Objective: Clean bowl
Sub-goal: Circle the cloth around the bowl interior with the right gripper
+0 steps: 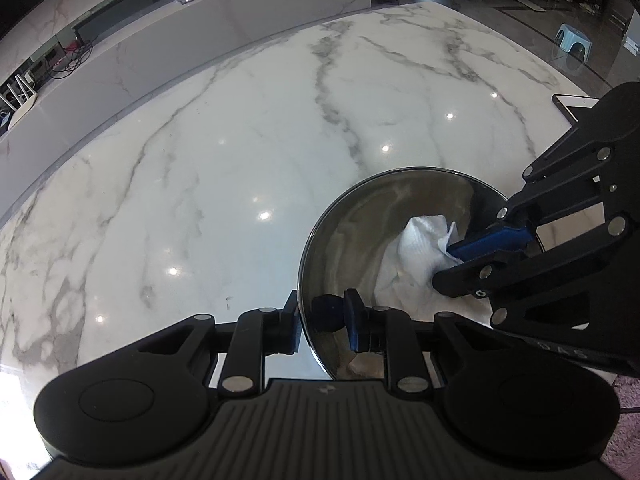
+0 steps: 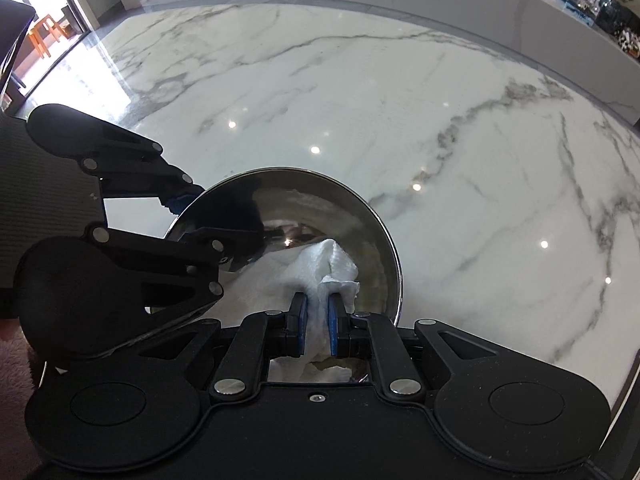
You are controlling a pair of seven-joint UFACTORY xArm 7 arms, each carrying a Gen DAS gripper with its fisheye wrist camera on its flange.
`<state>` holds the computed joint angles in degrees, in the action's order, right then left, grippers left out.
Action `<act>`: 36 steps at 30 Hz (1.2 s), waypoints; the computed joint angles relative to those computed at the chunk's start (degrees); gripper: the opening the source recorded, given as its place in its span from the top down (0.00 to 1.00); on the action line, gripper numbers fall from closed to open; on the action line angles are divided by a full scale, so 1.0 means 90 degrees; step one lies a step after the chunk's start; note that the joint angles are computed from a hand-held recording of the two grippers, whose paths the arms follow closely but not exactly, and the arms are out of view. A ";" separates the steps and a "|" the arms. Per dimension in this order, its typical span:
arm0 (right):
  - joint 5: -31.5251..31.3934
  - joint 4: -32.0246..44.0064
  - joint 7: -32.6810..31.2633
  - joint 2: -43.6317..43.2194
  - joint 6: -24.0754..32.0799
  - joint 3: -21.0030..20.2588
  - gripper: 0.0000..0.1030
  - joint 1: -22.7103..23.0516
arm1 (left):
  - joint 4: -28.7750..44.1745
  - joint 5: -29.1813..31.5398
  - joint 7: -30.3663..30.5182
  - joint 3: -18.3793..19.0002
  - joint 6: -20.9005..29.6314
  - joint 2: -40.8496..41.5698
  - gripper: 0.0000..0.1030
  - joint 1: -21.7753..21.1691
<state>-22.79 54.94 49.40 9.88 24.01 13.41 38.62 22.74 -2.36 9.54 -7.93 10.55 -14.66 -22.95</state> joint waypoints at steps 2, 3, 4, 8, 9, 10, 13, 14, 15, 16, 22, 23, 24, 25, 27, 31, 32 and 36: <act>-0.0150 0.0030 0.0185 0.0038 -0.0003 -0.0053 0.91 0.0049 | 0.0011 -0.0036 0.0005 0.0023 0.0041 -0.0001 0.81 -0.0023; -0.0278 0.0061 0.0297 0.0069 0.0018 -0.0085 0.91 0.0091 | 0.0012 -0.0081 0.0016 0.0047 0.0079 -0.0014 0.81 -0.0045; -0.0378 0.0068 0.0388 0.0079 0.0022 -0.0107 0.91 0.0120 | 0.0014 -0.0127 0.0027 0.0069 0.0117 -0.0027 0.81 -0.0065; -0.0709 0.0085 0.0721 0.0114 0.0010 -0.0164 0.91 0.0191 | 0.0037 -0.0714 0.0258 0.0356 0.0443 -0.0112 0.80 -0.0335; -0.0741 0.0084 0.0757 0.0114 0.0015 -0.0162 0.91 0.0192 | 0.0043 -0.0918 0.0341 0.0433 0.0542 -0.0137 0.80 -0.0401; -0.0750 0.0080 0.0768 0.0116 0.0008 -0.0157 0.91 0.0183 | 0.0037 -0.1020 0.0390 0.0440 0.0576 -0.0152 0.80 -0.0406; -0.0758 0.0078 0.0764 0.0128 -0.0017 -0.0145 0.91 0.0158 | -0.0045 -0.1209 0.0532 0.0418 0.0568 -0.0228 0.80 -0.0416; -0.0766 0.0087 0.0755 0.0132 0.0003 -0.0142 0.91 0.0160 | -0.0051 -0.1208 0.0582 0.0396 0.0537 -0.0217 0.80 -0.0409; -0.0768 0.0092 0.0750 0.0132 0.0018 -0.0139 0.91 0.0160 | -0.0057 -0.1197 0.0612 0.0374 0.0510 -0.0210 0.79 -0.0391; -0.0761 0.0083 0.0744 0.0119 0.0027 -0.0134 0.91 0.0157 | -0.0064 -0.1204 0.0678 0.0378 0.0466 -0.0197 0.79 -0.0396; -0.0940 0.0180 0.0794 0.0140 0.0211 -0.0178 0.91 0.0179 | -0.0077 -0.1349 0.1107 0.0464 0.0358 -0.0167 0.79 -0.0539; -0.1108 0.0255 0.0863 0.0169 0.0326 -0.0216 0.91 0.0217 | -0.0072 -0.1379 0.1172 0.0469 0.0363 -0.0166 0.79 -0.0558; -0.1197 0.0290 0.0898 0.0185 0.0368 -0.0226 0.91 0.0226 | -0.0071 -0.1386 0.1183 0.0447 0.0359 -0.0165 0.79 -0.0546; -0.1299 0.0330 0.0940 0.0200 0.0414 -0.0240 0.91 0.0238 | -0.0065 -0.1400 0.1206 0.0440 0.0359 -0.0158 0.79 -0.0544; -0.1560 0.0421 0.1067 0.0213 0.0490 -0.0277 0.91 0.0270 | -0.0043 -0.1442 0.1257 0.0442 0.0362 -0.0135 0.79 -0.0548; -0.1930 0.0536 0.1230 0.0169 0.0517 -0.0289 0.93 0.0273 | -0.0038 -0.1481 0.1299 0.0417 0.0338 -0.0117 0.79 -0.0520; -0.2011 0.0560 0.1259 0.0156 0.0520 -0.0286 0.94 0.0269 | -0.0043 -0.1485 0.1320 0.0418 0.0331 -0.0120 0.79 -0.0518; -0.2004 0.0645 0.1165 0.0214 0.0587 -0.0229 0.95 0.0203 | -0.0046 -0.1538 0.1418 0.0444 0.0297 -0.0110 0.79 -0.0538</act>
<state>-40.82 60.75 59.88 11.81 29.29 11.35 40.45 22.32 -16.20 22.30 -3.93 13.22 -15.65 -27.79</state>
